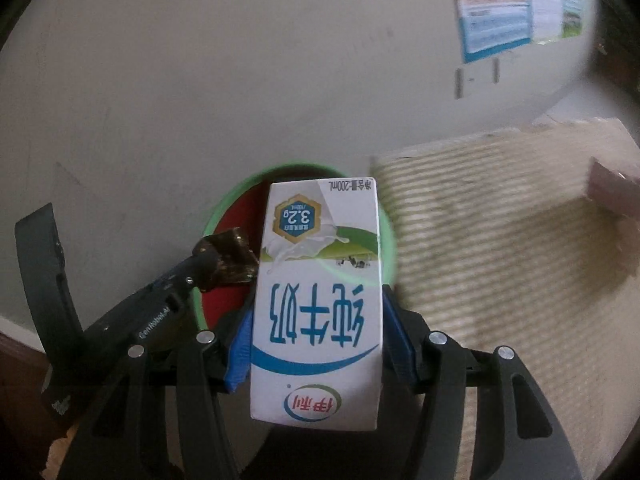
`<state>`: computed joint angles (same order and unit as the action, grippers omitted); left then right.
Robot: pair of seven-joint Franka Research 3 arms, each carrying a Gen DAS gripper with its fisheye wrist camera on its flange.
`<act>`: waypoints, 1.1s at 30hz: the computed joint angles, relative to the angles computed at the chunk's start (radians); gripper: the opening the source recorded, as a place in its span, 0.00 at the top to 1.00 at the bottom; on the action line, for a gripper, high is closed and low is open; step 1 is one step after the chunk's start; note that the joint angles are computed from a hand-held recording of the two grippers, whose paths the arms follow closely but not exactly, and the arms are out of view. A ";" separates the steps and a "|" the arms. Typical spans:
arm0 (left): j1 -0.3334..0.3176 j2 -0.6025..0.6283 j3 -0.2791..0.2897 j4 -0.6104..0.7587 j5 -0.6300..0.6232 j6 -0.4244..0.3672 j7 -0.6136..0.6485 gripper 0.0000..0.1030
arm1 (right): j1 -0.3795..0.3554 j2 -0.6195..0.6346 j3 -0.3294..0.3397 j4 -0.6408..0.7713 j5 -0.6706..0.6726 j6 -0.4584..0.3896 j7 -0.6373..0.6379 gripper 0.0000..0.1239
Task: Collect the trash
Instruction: 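Carry both items over the red bin and open both tools to drop them, then grasp the pink-white wrapper with the right tool while the left grasps the pink snack bag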
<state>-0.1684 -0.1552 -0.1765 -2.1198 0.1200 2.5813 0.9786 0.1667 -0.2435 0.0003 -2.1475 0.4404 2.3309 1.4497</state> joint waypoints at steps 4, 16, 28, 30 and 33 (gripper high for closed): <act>0.011 0.020 0.008 0.012 0.000 -0.011 -0.004 0.73 | 0.016 0.048 0.005 0.042 0.021 -0.003 -0.017 0.55; 0.022 0.040 0.000 0.016 0.042 -0.008 -0.053 0.47 | -0.127 0.001 -0.024 -0.069 -0.145 0.163 0.152 0.49; -0.037 0.133 -0.040 0.136 0.043 -0.011 0.015 0.47 | -0.343 0.159 -0.118 0.002 -0.528 0.144 0.324 0.49; -0.052 0.156 -0.049 0.170 0.037 -0.014 0.056 0.47 | -0.339 0.187 -0.127 0.025 -0.513 0.135 0.285 0.51; -0.076 0.215 -0.067 0.252 0.019 -0.024 0.132 0.47 | -0.334 0.238 -0.140 0.068 -0.445 0.093 0.198 0.62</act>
<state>-0.2441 0.0602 -0.2432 -1.8683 0.1393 2.5569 1.1108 -0.1668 -0.0053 -0.1397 -2.0798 -0.0047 2.4238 1.6482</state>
